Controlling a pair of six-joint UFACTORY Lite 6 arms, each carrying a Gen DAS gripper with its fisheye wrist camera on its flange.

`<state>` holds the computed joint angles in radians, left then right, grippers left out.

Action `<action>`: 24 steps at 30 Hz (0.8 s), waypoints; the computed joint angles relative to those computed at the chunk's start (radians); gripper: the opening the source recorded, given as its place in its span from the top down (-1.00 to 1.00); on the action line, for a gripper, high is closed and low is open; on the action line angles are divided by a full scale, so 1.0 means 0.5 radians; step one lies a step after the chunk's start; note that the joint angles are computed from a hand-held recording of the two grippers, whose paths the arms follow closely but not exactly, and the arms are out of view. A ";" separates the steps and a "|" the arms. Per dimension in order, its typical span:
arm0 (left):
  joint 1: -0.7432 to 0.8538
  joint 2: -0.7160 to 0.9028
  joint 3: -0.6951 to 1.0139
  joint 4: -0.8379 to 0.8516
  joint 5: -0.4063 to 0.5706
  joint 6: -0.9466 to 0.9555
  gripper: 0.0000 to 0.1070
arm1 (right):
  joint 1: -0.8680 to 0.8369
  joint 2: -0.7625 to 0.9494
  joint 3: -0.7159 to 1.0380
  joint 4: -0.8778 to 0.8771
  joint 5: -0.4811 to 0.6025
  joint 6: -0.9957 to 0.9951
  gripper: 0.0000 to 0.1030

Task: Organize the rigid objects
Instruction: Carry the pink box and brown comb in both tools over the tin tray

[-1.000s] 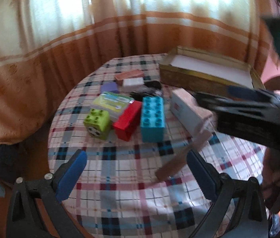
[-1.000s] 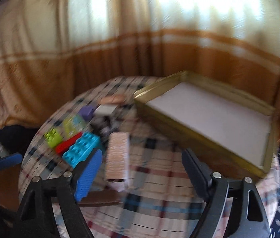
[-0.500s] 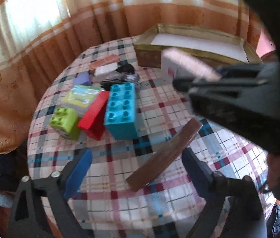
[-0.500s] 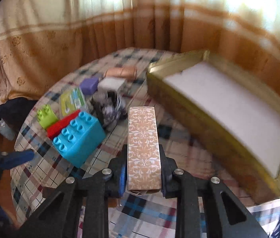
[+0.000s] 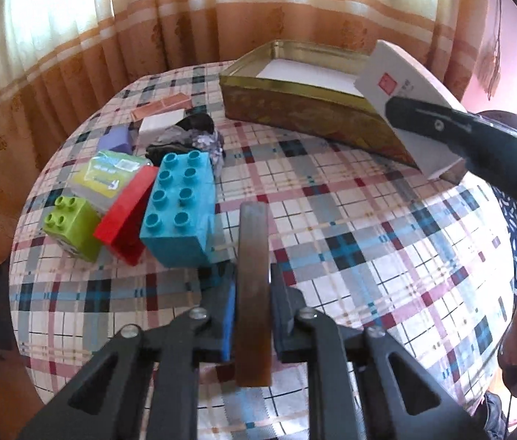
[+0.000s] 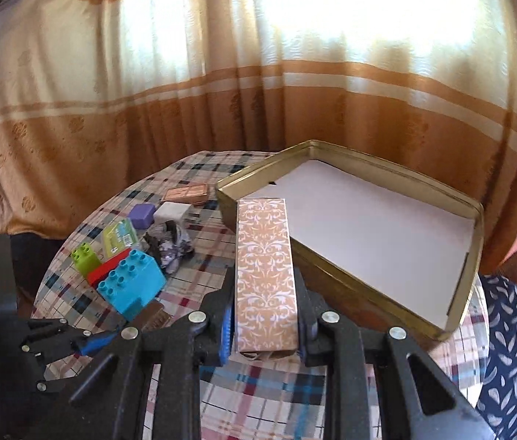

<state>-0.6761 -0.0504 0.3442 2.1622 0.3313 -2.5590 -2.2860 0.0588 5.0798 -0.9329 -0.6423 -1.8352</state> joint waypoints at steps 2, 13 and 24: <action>-0.012 -0.084 -0.046 0.018 -0.014 -0.033 0.73 | 0.016 0.049 0.051 -0.086 -0.010 0.092 0.45; -0.257 -0.578 -0.054 -0.641 0.172 0.608 0.74 | 0.069 0.405 0.208 -0.422 -0.233 0.355 0.45; -0.146 -0.305 0.406 -0.050 0.109 0.179 0.74 | -0.432 0.619 0.236 -0.258 -0.127 0.043 0.45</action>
